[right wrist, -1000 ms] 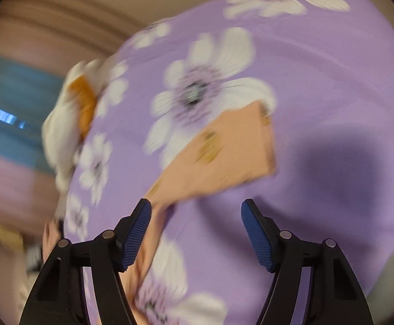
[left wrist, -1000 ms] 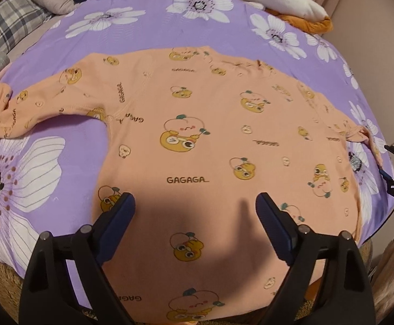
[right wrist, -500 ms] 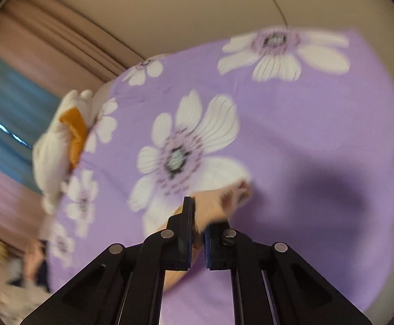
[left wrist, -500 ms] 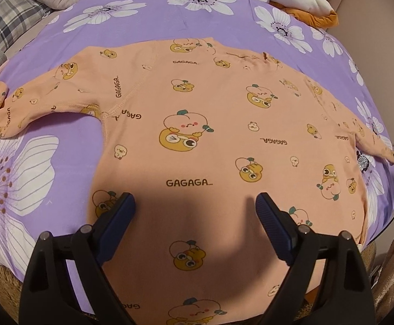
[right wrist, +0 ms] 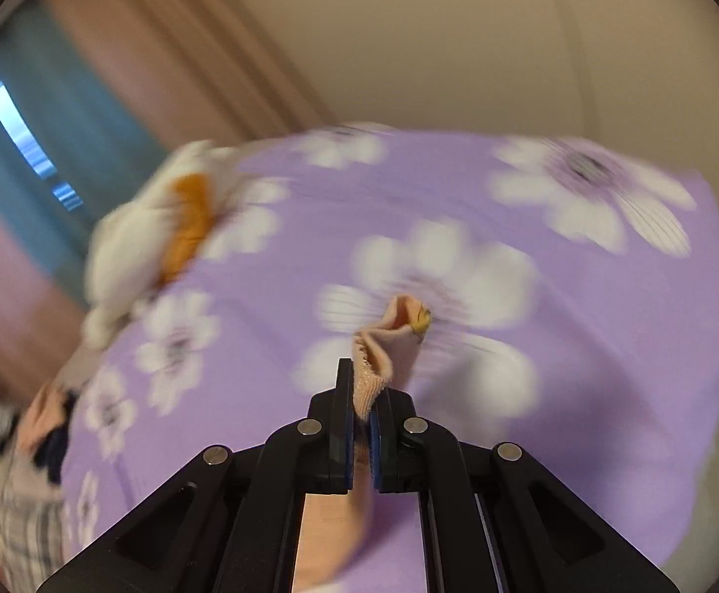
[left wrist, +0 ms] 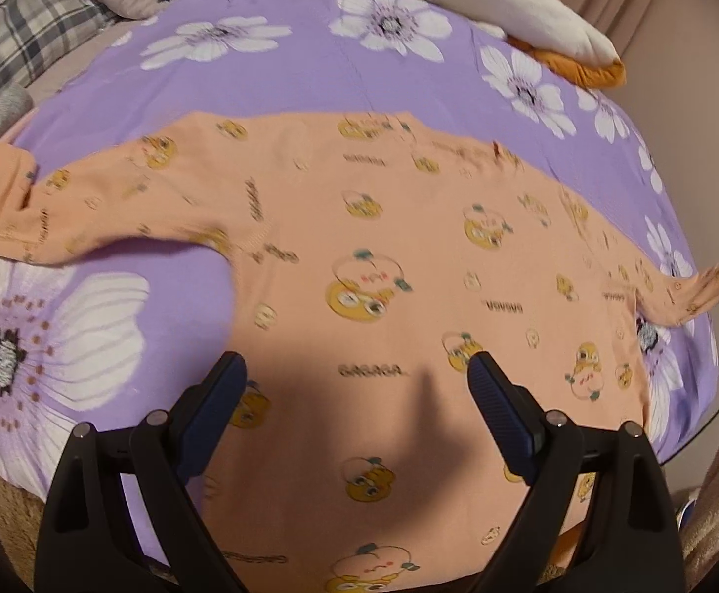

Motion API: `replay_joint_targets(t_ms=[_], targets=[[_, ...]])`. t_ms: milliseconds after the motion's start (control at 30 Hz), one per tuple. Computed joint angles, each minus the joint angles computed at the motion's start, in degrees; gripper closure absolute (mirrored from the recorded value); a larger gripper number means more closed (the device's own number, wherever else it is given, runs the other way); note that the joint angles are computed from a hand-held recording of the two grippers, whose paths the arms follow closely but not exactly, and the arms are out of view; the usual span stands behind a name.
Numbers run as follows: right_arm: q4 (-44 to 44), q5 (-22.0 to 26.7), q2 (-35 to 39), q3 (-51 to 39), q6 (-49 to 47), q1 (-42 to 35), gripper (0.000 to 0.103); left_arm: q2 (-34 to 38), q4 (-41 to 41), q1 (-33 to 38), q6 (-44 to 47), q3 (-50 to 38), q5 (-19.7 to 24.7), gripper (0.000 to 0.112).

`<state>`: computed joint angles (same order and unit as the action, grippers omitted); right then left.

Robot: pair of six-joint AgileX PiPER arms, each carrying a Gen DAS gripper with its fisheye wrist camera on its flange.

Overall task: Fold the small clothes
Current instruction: 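Lift the held sleeve and fold it across the sleepsuit body, release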

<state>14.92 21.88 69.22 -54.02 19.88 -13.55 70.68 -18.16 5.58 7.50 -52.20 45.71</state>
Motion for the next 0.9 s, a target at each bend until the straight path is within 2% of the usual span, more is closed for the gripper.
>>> replay_joint_targets(t_ms=[233,333,467,667,767,900], targets=[[-28.2,1.4,4.9,-14.8,22.0,28.9,0.097,-2.3,-3.1,7.1,3.9,-0.7,1.6,0.021],[-33.8,2.8,9.9,-20.2,25.4,38.2,0.097,-2.8,-4.0,9.8,5.1,-0.6,2.3,0.021],[-31.9,4.9,18.5,-28.3,22.0,46.3,0.097,-3.6,-6.7,13.7,8.5,0.0,3.8,0.021],[-22.6,10.6,30.9,-38.4,14.8,51.7,0.097,-4.2,-8.7,17.5,12.6,1.4,4.1,0.021],[-24.2,14.7,35.4,-42.3,16.2,55.5,0.097,-3.5,-9.9,19.2,13.9,1.9,4.3,0.021],[-20.5,18.6,41.0,-46.0,14.2,57.3,0.097,-2.9,-11.3,21.1,15.6,2.2,5.1,0.021]])
